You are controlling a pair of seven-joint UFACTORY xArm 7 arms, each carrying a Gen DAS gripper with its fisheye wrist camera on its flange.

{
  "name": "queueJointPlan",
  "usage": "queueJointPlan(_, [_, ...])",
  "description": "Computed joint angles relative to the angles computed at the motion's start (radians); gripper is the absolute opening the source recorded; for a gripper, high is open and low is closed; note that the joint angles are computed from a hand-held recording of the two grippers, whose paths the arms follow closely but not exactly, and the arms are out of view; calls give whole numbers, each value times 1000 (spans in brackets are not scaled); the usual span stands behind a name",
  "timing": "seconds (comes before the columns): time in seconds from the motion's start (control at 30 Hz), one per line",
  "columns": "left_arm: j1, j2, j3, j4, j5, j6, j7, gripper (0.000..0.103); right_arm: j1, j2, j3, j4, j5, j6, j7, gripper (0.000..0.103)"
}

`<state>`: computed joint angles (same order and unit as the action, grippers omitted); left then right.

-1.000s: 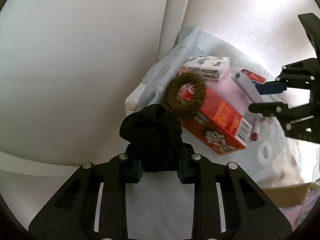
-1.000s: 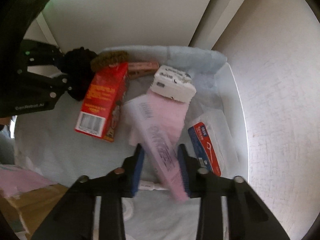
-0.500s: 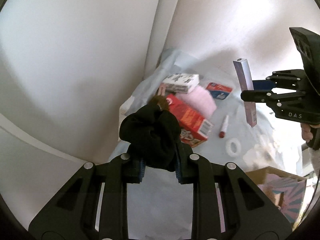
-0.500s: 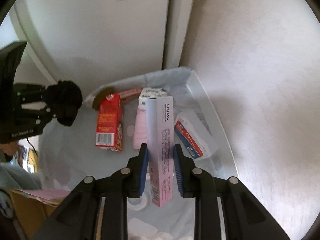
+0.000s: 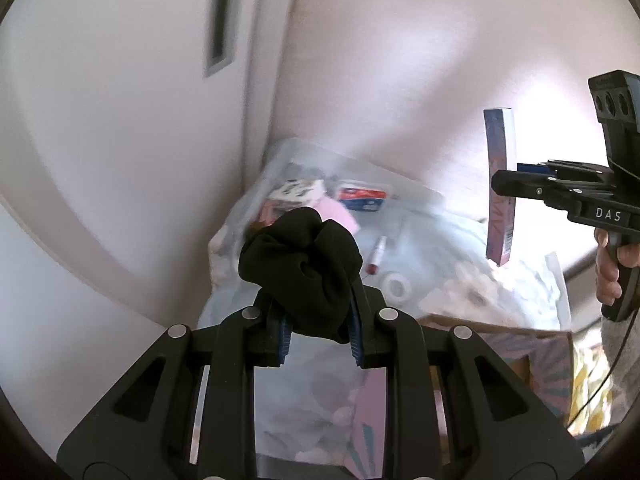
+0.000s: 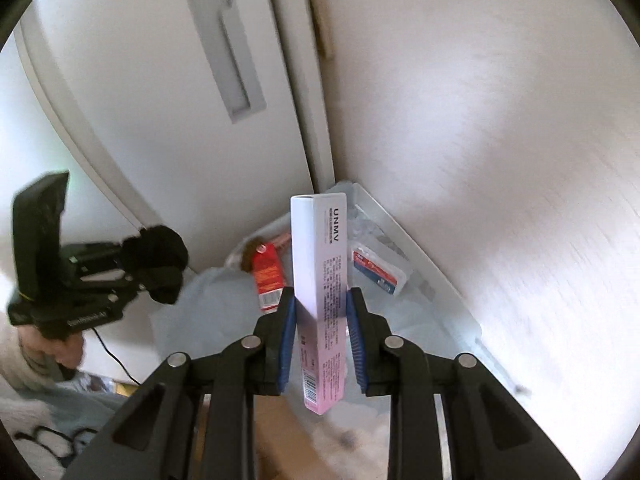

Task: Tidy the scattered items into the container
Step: 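Carry the scrunchie and pink box into the cardboard box and release both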

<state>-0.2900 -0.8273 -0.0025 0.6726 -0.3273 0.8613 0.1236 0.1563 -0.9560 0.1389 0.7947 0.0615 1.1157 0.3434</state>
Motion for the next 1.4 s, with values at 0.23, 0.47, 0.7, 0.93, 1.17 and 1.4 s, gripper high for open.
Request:
queueJointPlan(0.23, [-82, -12, -14, 48, -34, 41, 57, 20, -41, -205, 61, -11, -3, 134, 162, 23])
queueJointPlan(0.47, [-169, 14, -43, 75, -80, 73, 142, 20, -73, -379, 121, 29, -3, 346, 308, 23])
queueJointPlan(0.7, [-227, 39, -82, 85, -121, 94, 209, 20, -100, -497, 178, 63, 36, 546, 432, 23])
queueJointPlan(0.93, [-267, 45, -124, 62, -123, 96, 249, 20, -104, -543, 251, 69, 97, 647, 526, 23])
queueJointPlan(1.17, [-293, 5, -123, 40, -131, 162, 247, 27, -95, -600, 310, 70, 154, 736, 585, 23])
queueJointPlan(1.4, [-273, -16, -141, 35, -121, 178, 202, 96, -94, -621, 341, 56, 192, 808, 630, 54])
